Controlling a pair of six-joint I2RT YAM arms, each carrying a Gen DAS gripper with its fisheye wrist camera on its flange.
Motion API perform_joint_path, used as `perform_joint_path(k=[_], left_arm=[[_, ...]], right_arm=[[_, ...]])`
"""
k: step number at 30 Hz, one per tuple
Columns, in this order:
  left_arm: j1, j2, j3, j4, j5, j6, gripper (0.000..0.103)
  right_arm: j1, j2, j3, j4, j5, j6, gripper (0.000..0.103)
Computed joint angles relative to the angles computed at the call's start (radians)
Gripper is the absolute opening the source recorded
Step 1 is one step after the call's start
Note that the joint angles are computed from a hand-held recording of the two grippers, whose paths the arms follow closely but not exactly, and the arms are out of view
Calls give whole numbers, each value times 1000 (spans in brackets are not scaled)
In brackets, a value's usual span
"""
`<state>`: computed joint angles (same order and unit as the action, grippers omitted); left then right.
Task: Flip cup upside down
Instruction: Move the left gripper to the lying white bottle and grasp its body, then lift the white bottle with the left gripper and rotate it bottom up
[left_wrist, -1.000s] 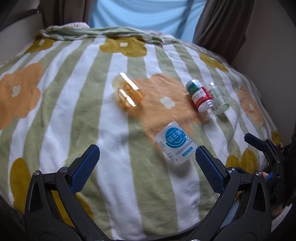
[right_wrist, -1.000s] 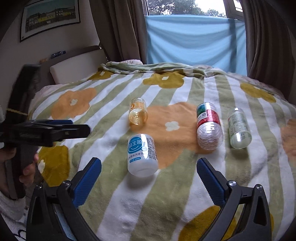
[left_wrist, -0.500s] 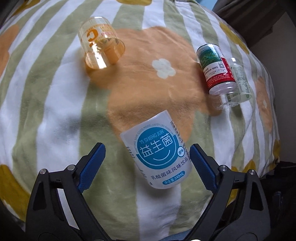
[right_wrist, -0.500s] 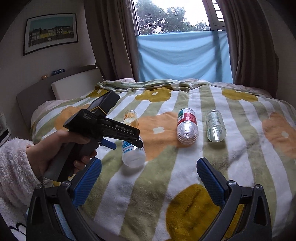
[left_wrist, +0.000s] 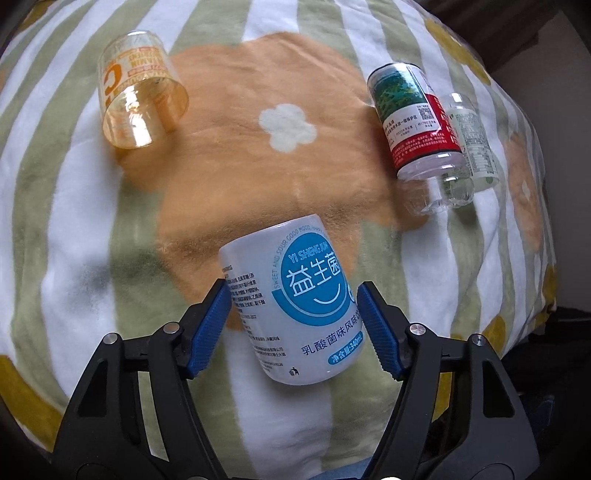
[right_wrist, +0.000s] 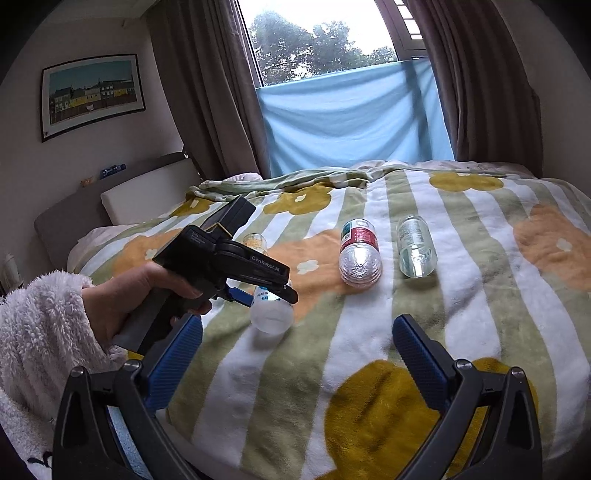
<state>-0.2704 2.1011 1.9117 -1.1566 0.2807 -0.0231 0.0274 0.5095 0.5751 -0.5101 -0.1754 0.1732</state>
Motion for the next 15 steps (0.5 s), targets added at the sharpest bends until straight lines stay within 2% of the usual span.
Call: perform_joint_path(k=[3, 7, 10, 15], left_arm=[[-24, 15, 68, -68, -63, 116, 67], [-86, -13, 114, -134, -241, 420, 67], [-157, -99, 7, -70, -409, 722, 67], [-250, -213, -270, 76, -658, 1121, 67]], right_arm=[[-61, -17, -5, -3, -54, -6, 103], [-116, -45, -7, -13, -98, -16, 103], [-159, -55, -9, -15, -130, -20, 103], [-242, -62, -17, -11, -202, 1, 103]])
